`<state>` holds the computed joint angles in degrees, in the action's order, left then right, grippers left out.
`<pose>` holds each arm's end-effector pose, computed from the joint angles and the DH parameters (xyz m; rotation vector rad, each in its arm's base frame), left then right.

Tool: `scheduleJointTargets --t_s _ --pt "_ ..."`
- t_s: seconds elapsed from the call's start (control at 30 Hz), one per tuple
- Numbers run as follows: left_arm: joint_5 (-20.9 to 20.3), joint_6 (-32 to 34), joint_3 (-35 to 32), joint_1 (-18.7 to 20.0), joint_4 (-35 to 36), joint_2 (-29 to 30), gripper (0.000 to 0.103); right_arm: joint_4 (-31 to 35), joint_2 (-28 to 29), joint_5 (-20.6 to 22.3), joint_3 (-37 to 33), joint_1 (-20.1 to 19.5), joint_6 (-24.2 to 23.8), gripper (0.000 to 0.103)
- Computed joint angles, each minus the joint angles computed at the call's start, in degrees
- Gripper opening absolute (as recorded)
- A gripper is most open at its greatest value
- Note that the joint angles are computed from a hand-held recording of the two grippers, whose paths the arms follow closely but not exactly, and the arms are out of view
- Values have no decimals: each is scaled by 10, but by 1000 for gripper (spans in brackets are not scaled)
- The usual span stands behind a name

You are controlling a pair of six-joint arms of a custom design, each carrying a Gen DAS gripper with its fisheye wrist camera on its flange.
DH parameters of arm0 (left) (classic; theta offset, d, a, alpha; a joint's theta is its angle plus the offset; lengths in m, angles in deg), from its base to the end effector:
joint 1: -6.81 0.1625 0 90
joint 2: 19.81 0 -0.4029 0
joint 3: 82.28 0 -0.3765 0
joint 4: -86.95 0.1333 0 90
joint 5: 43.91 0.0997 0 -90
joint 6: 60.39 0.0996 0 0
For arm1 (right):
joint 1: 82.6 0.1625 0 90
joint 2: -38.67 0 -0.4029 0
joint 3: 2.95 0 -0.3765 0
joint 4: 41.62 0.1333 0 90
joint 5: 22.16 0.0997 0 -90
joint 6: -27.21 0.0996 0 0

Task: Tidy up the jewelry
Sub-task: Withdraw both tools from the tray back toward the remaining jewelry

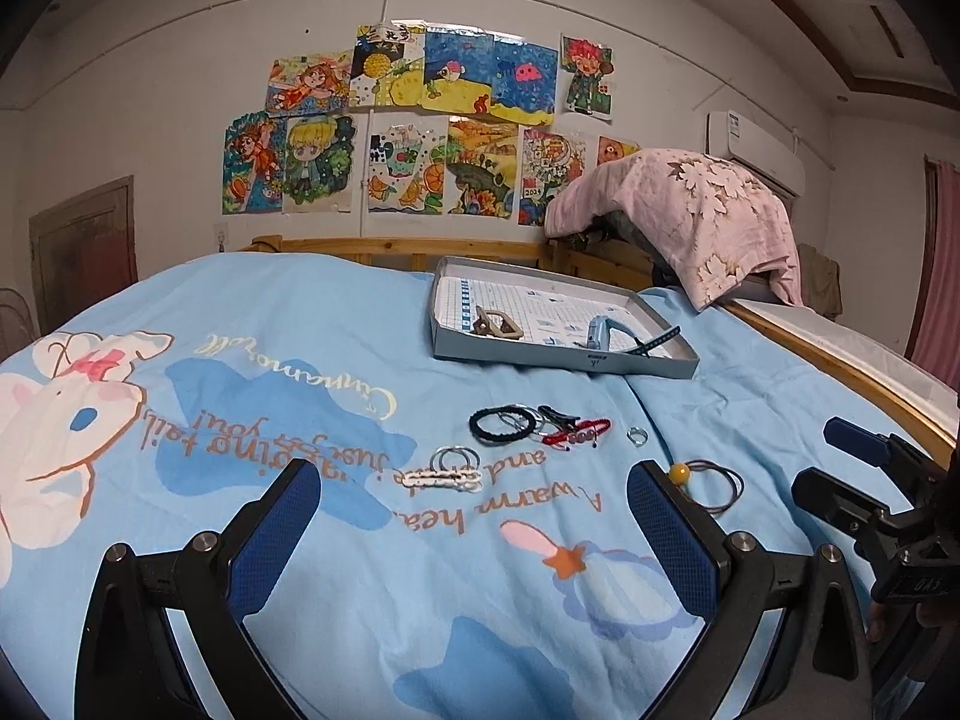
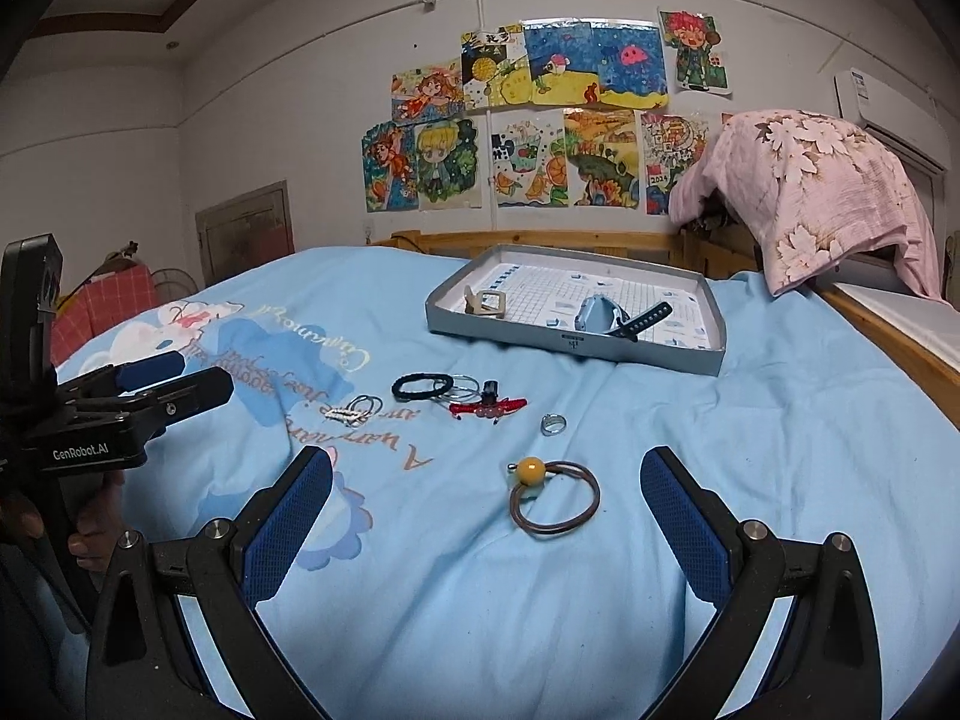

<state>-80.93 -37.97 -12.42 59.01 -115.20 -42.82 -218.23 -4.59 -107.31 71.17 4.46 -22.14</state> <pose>-0.2759 -0.7029 0.1108 0.4492 2.0432 -1.3984 0.1028 -0.7610 0.2720 1.0391 -2.2814 1.2367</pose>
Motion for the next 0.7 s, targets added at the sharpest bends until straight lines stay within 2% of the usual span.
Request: scheduleJointTargets --t_s 0.37,0.7 --pt "-5 6 -103 21 41 32 103 -6 43 15 -77 10 2 101" --pt "-12 -7 -222 52 147 81 103 21 101 -14 -170 18 31 101"
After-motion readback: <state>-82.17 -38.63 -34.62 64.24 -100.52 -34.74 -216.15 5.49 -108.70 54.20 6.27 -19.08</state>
